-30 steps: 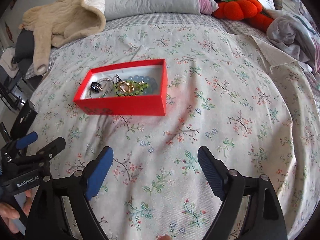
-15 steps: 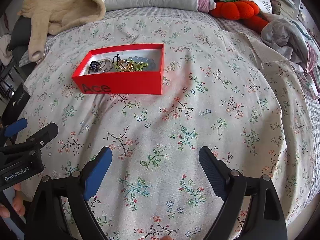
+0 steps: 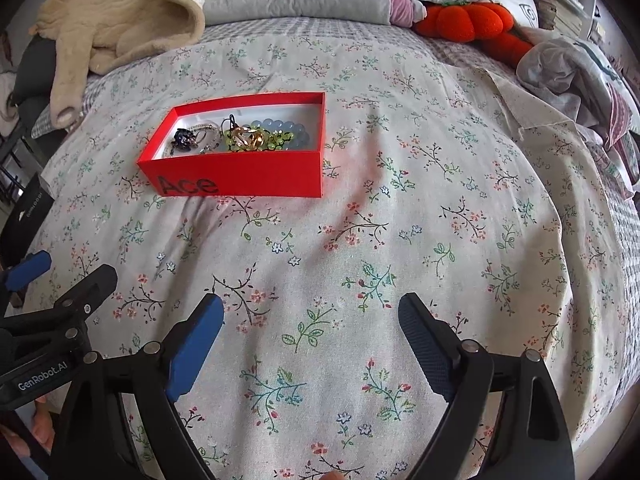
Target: Organize jewelry
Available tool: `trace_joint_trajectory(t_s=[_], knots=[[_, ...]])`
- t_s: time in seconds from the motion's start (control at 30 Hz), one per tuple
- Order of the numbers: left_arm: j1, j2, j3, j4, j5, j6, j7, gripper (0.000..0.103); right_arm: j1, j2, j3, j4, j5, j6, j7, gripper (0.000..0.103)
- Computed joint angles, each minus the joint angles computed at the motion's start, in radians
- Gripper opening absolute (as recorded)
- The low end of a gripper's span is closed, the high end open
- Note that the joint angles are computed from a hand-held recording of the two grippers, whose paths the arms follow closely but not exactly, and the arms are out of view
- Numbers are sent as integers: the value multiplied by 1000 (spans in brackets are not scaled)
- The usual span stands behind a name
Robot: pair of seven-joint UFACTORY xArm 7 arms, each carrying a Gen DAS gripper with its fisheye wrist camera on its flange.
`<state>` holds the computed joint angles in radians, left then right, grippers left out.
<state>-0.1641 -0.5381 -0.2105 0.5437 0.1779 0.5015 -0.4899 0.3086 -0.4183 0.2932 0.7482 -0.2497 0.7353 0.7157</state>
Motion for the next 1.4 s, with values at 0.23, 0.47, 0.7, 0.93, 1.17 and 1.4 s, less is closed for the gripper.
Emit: trace_joint_trajectory(t_s=[0.23, 0.47, 0.7, 0.93, 1.17, 1.4], knots=[[1, -1, -5, -1, 6, 3, -9, 103, 1, 3, 0, 1, -2, 7, 9, 91], [-6, -1, -3, -5, 6, 8, -8, 103, -6, -5, 4, -2, -13, 2, 30, 91], [-3, -3, -2, -6, 7, 7, -5, 103, -4, -1, 5, 0, -17, 4, 36, 91], [-3, -5, -1, -8, 7, 13, -2, 103, -1, -5, 7, -3, -20, -1, 34, 91], [-5, -6, -1, -8, 7, 17, -3, 103, 0, -5, 9, -3, -20, -1, 34, 91], [-8, -4, 1, -8, 3, 16, 2, 103, 1, 3, 11, 1, -21, 5, 36, 91]])
